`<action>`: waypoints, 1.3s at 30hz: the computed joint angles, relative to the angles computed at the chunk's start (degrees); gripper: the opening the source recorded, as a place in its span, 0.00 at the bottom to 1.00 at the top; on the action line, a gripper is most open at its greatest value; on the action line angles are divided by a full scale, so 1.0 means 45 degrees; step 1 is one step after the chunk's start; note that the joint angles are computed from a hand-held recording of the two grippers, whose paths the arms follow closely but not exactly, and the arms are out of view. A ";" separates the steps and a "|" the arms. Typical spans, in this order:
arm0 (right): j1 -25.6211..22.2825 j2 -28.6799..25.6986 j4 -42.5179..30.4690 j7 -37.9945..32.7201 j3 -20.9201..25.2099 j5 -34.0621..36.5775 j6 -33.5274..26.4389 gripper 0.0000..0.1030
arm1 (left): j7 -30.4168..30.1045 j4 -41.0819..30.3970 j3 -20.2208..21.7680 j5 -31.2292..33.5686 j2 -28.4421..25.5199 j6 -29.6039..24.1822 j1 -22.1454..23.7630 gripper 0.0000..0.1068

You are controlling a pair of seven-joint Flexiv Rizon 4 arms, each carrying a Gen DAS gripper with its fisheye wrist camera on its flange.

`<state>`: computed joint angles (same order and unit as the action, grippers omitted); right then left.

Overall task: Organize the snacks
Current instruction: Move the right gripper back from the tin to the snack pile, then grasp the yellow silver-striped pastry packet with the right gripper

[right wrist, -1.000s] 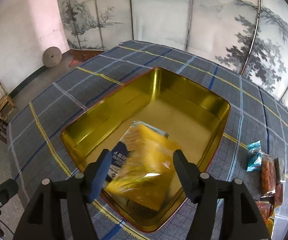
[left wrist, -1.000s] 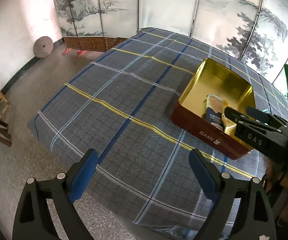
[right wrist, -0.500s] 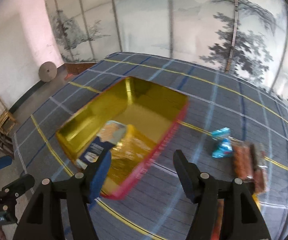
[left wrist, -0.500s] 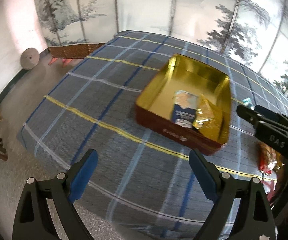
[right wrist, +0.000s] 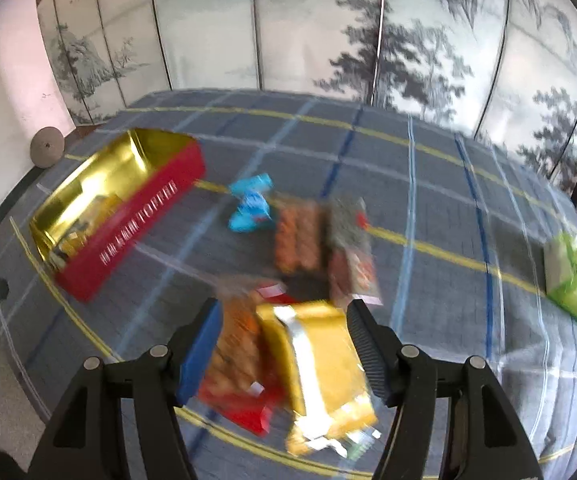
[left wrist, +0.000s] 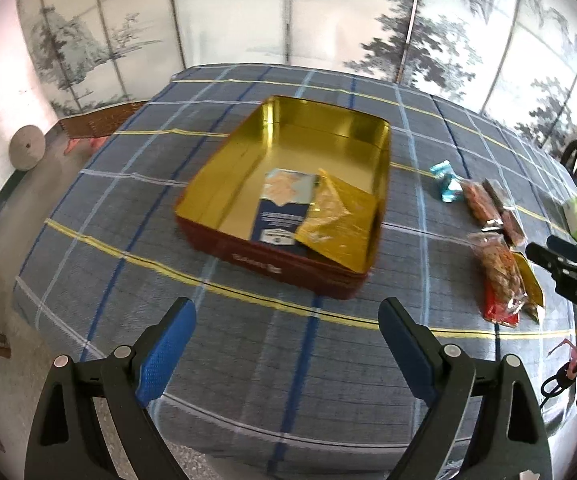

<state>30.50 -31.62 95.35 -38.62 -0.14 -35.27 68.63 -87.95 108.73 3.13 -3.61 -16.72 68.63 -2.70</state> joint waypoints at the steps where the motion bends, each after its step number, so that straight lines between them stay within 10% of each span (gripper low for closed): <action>1: -0.0259 0.0020 0.0098 -0.0283 0.0256 0.0303 0.0053 0.64 | -0.0007 -0.0039 -0.0020 0.0034 -0.0024 -0.0061 -0.0042 0.85; 9: -0.1628 -0.0176 0.0280 -0.2681 0.1751 0.3040 0.0475 0.65 | -0.0283 -0.0445 0.0025 0.0617 -0.0200 -0.0570 -0.0448 0.85; 28: -0.1554 -0.0836 -0.0118 -0.4593 0.1774 0.4380 0.0932 0.55 | -0.0802 -0.1660 -0.0165 0.1287 -0.0950 -0.1763 -0.1081 0.85; 36: -0.1208 -0.0176 0.0944 -0.4099 0.1289 0.4083 0.1798 0.55 | -0.0415 -0.2174 -0.0511 0.0925 -0.1427 -0.2078 -0.1312 0.85; 39: -0.0147 0.0330 0.1860 -0.2697 -0.0370 0.2927 0.2525 0.55 | -0.0105 -0.2319 -0.0713 0.0662 -0.1590 -0.2076 -0.1368 0.85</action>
<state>29.84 -30.13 103.72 -50.76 -1.80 -22.10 79.99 -88.42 98.30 -0.07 -0.63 -23.87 59.28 -8.86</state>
